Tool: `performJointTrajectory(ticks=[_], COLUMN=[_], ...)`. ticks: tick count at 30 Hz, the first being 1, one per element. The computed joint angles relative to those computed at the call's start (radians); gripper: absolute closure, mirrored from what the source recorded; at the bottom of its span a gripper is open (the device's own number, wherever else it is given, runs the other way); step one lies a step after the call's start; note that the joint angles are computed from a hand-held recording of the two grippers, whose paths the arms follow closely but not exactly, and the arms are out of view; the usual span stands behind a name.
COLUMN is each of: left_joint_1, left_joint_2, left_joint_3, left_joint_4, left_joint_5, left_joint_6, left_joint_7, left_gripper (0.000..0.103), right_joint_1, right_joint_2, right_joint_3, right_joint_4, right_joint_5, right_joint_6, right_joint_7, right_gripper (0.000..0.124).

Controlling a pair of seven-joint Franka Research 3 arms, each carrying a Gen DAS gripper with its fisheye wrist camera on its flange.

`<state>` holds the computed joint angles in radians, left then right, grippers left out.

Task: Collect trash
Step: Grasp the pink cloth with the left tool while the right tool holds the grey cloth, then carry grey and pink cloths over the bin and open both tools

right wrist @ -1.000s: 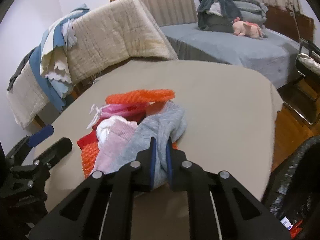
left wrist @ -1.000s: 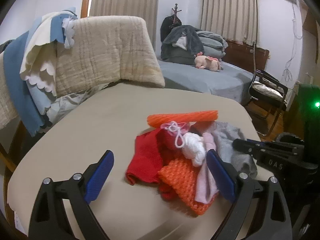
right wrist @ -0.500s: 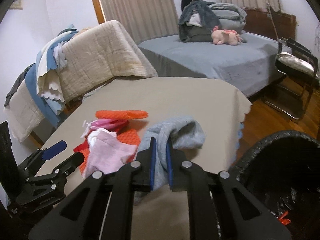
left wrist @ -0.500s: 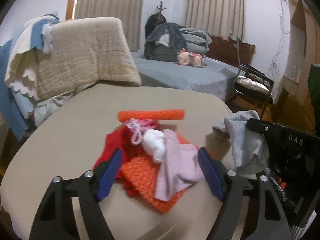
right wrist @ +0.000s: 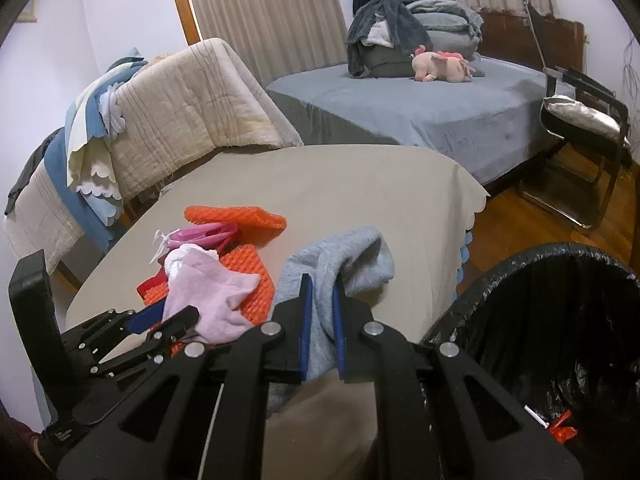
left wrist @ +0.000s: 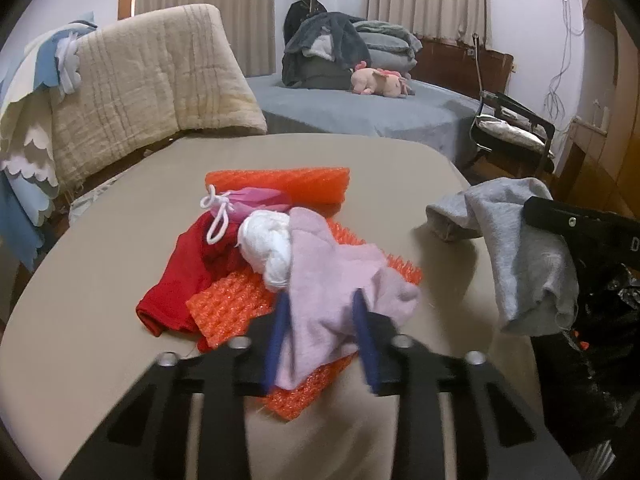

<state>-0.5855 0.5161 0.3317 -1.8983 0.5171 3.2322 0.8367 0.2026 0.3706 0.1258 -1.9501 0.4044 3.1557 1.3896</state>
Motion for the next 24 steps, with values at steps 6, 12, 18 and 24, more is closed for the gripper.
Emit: performJointTrajectory(ticks=[6,12,18,24], left_joint_1=[-0.056,-0.090,-0.105,-0.117], left_joint_2=[-0.011,-0.045,-0.074,-0.098], left_joint_3=[0.059,0.083,0.073,0.055], left_joint_4=[-0.025,-0.061,-0.076,-0.081], left_joint_5=[-0.015,-0.086,-0.154,-0.221], left_joint_6=[0.041,0.093,0.123,0.146], left_joint_7=[0.002,0.059,0.132,0.210], left_gripper=[0.094,0.095,0.095,0.095], right_joint_1=[-0.008,-0.016,-0.027,-0.053], right_joint_2=[-0.008,-0.034,-0.077,-0.121], right_joint_3=[0.010,0.020,0.028,0.044], right_joint_4=[-0.010,-0.029,-0.062,-0.102], right_joint_5=[0.003,0.012,0.014,0.020], right_joint_6=[0.012,0.036,0.065,0.092], right_joint_7=[-0.010,-0.021,-0.027,-0.032], right_gripper=[0.115,0.115,0.115,0.115])
